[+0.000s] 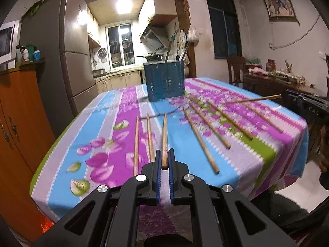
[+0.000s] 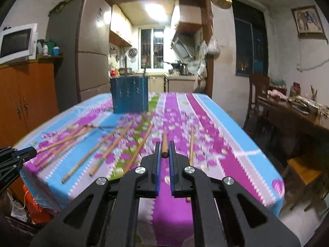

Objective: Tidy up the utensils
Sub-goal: 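Lower the left tool's chopstick into the holder while the right tool drops its own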

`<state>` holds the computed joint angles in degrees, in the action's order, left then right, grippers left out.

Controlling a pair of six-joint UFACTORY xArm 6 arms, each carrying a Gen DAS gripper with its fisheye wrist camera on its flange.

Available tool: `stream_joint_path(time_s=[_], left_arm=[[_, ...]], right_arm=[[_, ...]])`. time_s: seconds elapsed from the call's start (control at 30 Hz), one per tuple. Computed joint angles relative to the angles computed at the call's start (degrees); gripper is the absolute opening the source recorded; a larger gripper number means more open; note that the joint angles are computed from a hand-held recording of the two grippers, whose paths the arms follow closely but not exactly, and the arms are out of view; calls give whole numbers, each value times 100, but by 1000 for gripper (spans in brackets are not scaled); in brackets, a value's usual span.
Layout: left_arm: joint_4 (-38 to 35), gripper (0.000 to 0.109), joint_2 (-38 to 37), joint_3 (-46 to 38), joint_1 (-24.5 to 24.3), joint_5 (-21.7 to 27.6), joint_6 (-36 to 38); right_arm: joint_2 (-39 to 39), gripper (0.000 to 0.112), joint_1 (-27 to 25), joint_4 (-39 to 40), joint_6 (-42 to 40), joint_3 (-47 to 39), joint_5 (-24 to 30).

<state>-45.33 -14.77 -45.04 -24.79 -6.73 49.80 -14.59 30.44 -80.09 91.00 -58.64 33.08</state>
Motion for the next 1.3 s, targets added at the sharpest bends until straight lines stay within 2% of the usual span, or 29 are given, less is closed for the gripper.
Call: stream_joint_path(time_s=[0.07,0.33,0.5,0.63,0.93,1.0,1.13,1.3], left_arm=[[241,7,-114,-79,60,169,-226],[-178,7,4,-1214,487,1396,-148],[-94,7,340,-1981,727,1905,-358],[-81,7,674,-2651,901,2434,-506],[-161,7,1423,-3984,1076,3079,-664],[-79,7,1574,-4268,1114,3271,-790],[357,7,1908,-4935,1174,3618,-1161],[550,7,2088,-5238,1175,3782,-1268]], right_arm=[[-63,5,-44,-66,-100,-76,-90],[-15,5,-426,-100,-421,-532,-711],[194,5,-713,308,-893,-932,-1243],[355,5,-827,680,-1355,-1250,-1461],[860,5,-1073,2228,-2908,-1971,-1820],[974,5,-1101,2795,-3403,-2099,-1858],[1128,5,-1104,3416,-4057,-2352,-1768],[1241,5,-1073,4173,-4772,-2525,-1638]])
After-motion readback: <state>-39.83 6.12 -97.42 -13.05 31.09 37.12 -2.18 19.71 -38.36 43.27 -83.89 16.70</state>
